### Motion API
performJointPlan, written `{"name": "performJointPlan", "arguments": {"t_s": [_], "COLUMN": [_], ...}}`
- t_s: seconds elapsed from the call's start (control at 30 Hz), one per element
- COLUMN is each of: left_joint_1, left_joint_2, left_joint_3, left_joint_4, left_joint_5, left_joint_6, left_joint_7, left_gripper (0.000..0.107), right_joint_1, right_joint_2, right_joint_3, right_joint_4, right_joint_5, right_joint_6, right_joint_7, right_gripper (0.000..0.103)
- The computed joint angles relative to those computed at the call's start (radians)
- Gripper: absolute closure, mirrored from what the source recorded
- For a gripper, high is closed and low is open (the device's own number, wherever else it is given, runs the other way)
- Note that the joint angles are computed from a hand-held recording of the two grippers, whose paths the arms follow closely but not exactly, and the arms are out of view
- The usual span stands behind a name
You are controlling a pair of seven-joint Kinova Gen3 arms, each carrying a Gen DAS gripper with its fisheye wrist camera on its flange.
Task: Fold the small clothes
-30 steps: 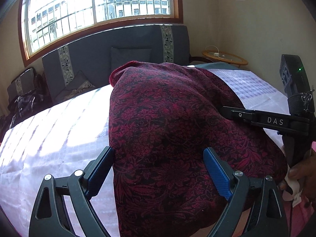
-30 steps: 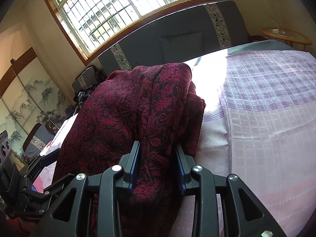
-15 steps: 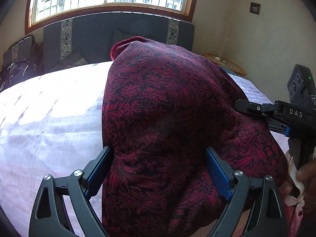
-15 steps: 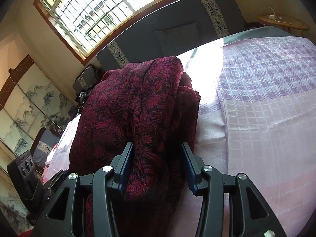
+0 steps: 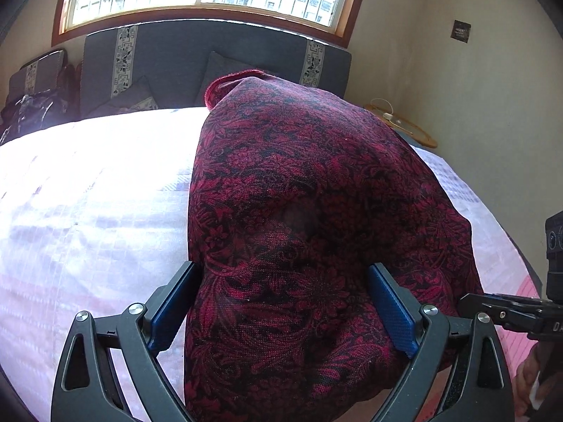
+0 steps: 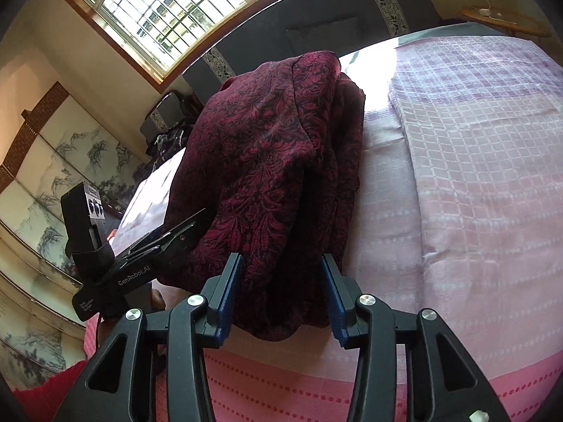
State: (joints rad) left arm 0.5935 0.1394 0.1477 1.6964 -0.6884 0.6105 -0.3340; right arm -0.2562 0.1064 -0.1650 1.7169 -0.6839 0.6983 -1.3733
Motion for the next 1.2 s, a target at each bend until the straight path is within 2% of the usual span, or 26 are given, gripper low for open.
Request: {"name": "performJointPlan", "arguments": {"t_s": [0.03, 0.1, 0.17, 0.23, 0.33, 0.4, 0.47, 0.53, 0.7, 0.8, 0.9, 0.93, 0.97, 1.1, 1.17, 1.2], "left_joint_1": [0.023, 0.111, 0.153, 0.140, 0.047, 0.026, 0.047, 0.053, 0.057, 0.056, 0.079, 0.090, 0.098, 0.089, 0.084, 0.084], "left_joint_2": [-0.012, -0.048, -0.075, -0.080, -0.063, -0.054, -0.046, -0.038, -0.029, 0.004, 0.030, 0.034, 0.035, 0.026, 0.024, 0.023], "left_joint_3": [-0.022, -0.104, -0.138, -0.097, 0.042, 0.080, 0.081, 0.082, 0.072, 0.072, 0.058, 0.050, 0.042, 0.020, 0.014, 0.013], "left_joint_4": [0.018, 0.058, 0.093, 0.110, 0.103, 0.089, 0.079, 0.067, 0.051, -0.006, -0.049, -0.052, -0.051, -0.037, -0.034, -0.032], "left_joint_5": [-0.031, -0.106, -0.182, -0.263, -0.320, -0.326, -0.350, -0.344, -0.303, -0.217, -0.173, -0.176, -0.177, -0.157, -0.148, -0.147], "left_joint_6": [-0.018, -0.048, -0.078, -0.073, -0.036, -0.021, -0.004, 0.006, -0.004, 0.042, 0.082, 0.087, 0.086, 0.045, 0.034, 0.032], "left_joint_7": [0.038, 0.120, 0.201, 0.282, 0.305, 0.267, 0.257, 0.229, 0.184, 0.081, 0.013, 0.014, 0.016, 0.000, -0.009, -0.008], "left_gripper": [0.013, 0.013, 0.013, 0.013, 0.013, 0.013, 0.013, 0.013, 0.013, 0.013, 0.013, 0.013, 0.013, 0.013, 0.013, 0.013], "right_joint_1": [-0.020, -0.105, -0.167, -0.156, -0.188, -0.151, -0.058, 0.016, 0.018, 0.130, 0.179, 0.161, 0.126, -0.059, -0.101, -0.100], "right_joint_2": [0.008, 0.005, -0.013, -0.027, -0.007, 0.022, 0.008, 0.013, 0.021, 0.022, -0.007, -0.003, 0.012, 0.114, 0.185, 0.221], "right_joint_3": [0.014, 0.074, 0.116, 0.091, 0.109, 0.074, -0.004, -0.053, 0.000, -0.050, -0.047, -0.018, 0.029, 0.202, 0.241, 0.235], "right_joint_4": [-0.010, -0.021, -0.028, -0.048, -0.057, -0.030, 0.016, 0.022, 0.034, 0.035, 0.026, -0.002, -0.044, -0.229, -0.321, -0.368], "right_joint_5": [0.016, 0.090, 0.171, 0.220, 0.295, 0.272, 0.195, 0.114, -0.069, -0.191, -0.268, -0.261, -0.238, -0.077, -0.030, -0.006], "right_joint_6": [0.008, -0.009, -0.053, -0.079, -0.077, -0.082, -0.128, -0.124, -0.083, -0.024, -0.026, -0.016, 0.006, 0.043, 0.079, 0.099], "right_joint_7": [-0.008, -0.051, -0.112, -0.144, -0.182, -0.157, -0.108, -0.042, 0.148, 0.242, 0.279, 0.259, 0.223, 0.060, -0.021, -0.061], "right_gripper": [0.087, 0.090, 0.091, 0.091, 0.091, 0.091, 0.091, 0.090, 0.084, 0.081, 0.070, 0.055, 0.047, 0.047, 0.047, 0.047]}}
